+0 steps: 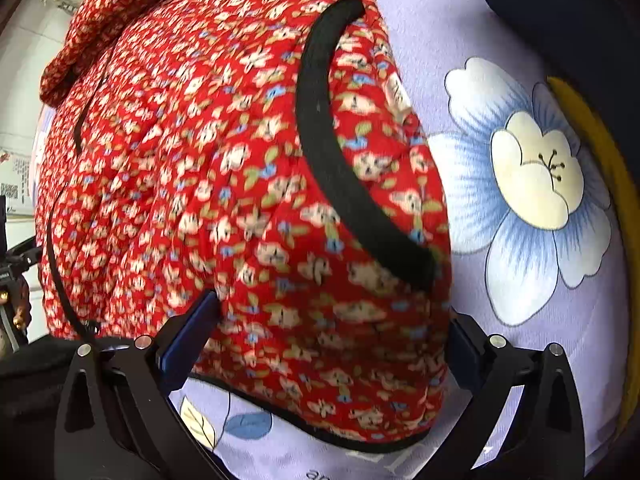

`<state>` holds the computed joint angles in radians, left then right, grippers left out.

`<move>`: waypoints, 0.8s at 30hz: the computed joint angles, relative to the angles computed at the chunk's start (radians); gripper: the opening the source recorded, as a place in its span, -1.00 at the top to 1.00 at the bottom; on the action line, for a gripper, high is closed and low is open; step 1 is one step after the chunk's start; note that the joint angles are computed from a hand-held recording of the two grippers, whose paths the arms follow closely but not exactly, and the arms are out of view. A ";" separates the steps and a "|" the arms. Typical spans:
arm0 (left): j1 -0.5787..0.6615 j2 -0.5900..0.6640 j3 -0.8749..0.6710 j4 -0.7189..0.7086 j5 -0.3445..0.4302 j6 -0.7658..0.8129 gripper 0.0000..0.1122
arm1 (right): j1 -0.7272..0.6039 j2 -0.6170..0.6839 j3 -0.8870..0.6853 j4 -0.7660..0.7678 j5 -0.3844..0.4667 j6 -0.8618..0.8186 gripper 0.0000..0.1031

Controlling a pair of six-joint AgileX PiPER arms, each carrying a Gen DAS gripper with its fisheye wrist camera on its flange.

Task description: Fold large clothes

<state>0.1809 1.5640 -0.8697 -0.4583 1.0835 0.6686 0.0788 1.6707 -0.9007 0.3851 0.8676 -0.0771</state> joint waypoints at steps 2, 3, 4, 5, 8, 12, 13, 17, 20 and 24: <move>0.016 -0.005 0.000 0.003 0.018 0.027 -0.56 | 0.039 -0.002 0.000 -0.032 0.014 0.000 -0.91; 0.021 -0.003 0.000 0.002 0.022 0.036 -0.55 | 0.068 -0.014 0.012 -0.064 0.015 0.002 -0.91; 0.029 0.006 -0.001 -0.002 0.027 0.044 -0.55 | 0.087 -0.022 0.019 -0.086 0.014 0.009 -0.91; 0.034 0.013 0.000 -0.002 0.025 0.047 -0.55 | 0.116 -0.033 0.028 -0.119 0.008 0.032 -0.91; 0.024 0.024 0.010 0.005 0.001 0.046 -0.63 | 0.128 -0.036 0.032 -0.126 0.004 0.085 -0.91; -0.018 0.011 0.019 0.033 -0.020 0.015 -0.68 | 0.150 -0.039 0.030 -0.119 -0.006 0.112 -0.82; -0.022 0.007 0.018 0.038 -0.018 0.012 -0.64 | 0.153 -0.041 0.027 -0.119 -0.003 0.110 -0.76; -0.003 -0.006 -0.012 0.043 0.037 0.008 -0.39 | 0.107 -0.118 0.033 -0.059 0.054 0.078 -0.60; 0.028 0.001 -0.034 0.030 0.076 0.038 -0.35 | 0.017 -0.147 0.043 0.041 0.088 0.015 -0.61; 0.033 -0.002 -0.013 0.024 0.054 0.036 -0.45 | -0.098 -0.150 0.068 0.157 0.101 -0.053 -0.64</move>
